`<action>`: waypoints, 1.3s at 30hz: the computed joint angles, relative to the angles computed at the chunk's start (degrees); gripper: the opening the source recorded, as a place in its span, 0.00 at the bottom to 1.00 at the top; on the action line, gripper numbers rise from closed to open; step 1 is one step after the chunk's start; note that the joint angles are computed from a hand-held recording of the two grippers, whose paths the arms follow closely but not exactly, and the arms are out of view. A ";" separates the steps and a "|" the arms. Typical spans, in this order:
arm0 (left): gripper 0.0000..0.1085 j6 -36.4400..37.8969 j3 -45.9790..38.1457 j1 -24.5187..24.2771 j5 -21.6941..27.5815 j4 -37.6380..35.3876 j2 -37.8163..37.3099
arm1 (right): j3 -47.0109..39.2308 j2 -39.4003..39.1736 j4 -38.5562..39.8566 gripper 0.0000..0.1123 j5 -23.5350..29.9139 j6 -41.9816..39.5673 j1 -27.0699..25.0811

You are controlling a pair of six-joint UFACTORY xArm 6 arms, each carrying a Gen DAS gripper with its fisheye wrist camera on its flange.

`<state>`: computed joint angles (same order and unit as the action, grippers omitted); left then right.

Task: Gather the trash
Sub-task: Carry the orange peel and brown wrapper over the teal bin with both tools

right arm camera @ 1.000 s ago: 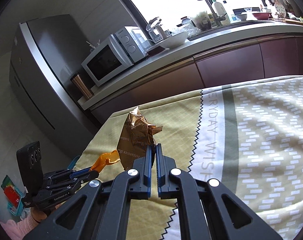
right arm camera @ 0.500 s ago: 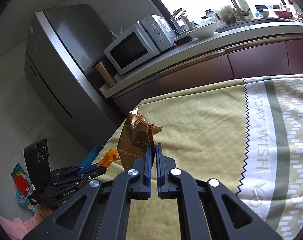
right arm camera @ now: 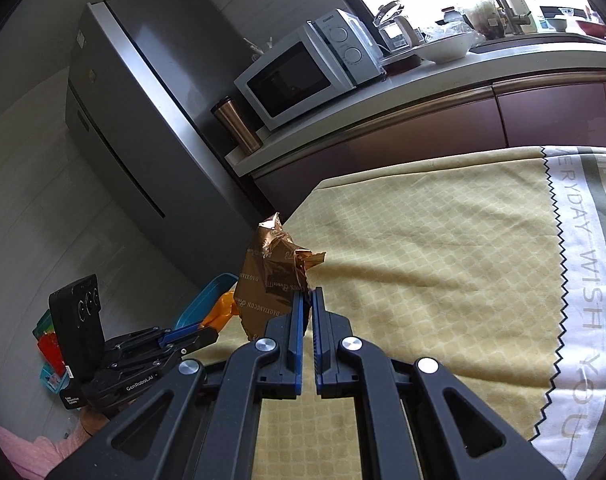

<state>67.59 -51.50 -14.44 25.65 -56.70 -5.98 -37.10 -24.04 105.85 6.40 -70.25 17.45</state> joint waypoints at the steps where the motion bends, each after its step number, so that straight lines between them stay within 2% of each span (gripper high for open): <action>1: 0.14 0.18 0.06 0.39 0.12 -0.14 -0.09 | -0.42 0.48 0.28 0.03 0.01 -0.24 0.27; 16: 0.14 0.47 0.50 4.66 0.48 0.25 -0.61 | -5.38 6.15 0.17 0.03 1.61 0.06 2.35; 39: 0.14 0.06 0.13 7.84 -0.74 -0.45 -0.39 | -8.68 10.11 -3.01 0.03 3.92 2.26 3.54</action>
<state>67.65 -51.38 -6.60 24.91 -57.16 -6.36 -45.78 -13.93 102.84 10.32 -67.99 20.99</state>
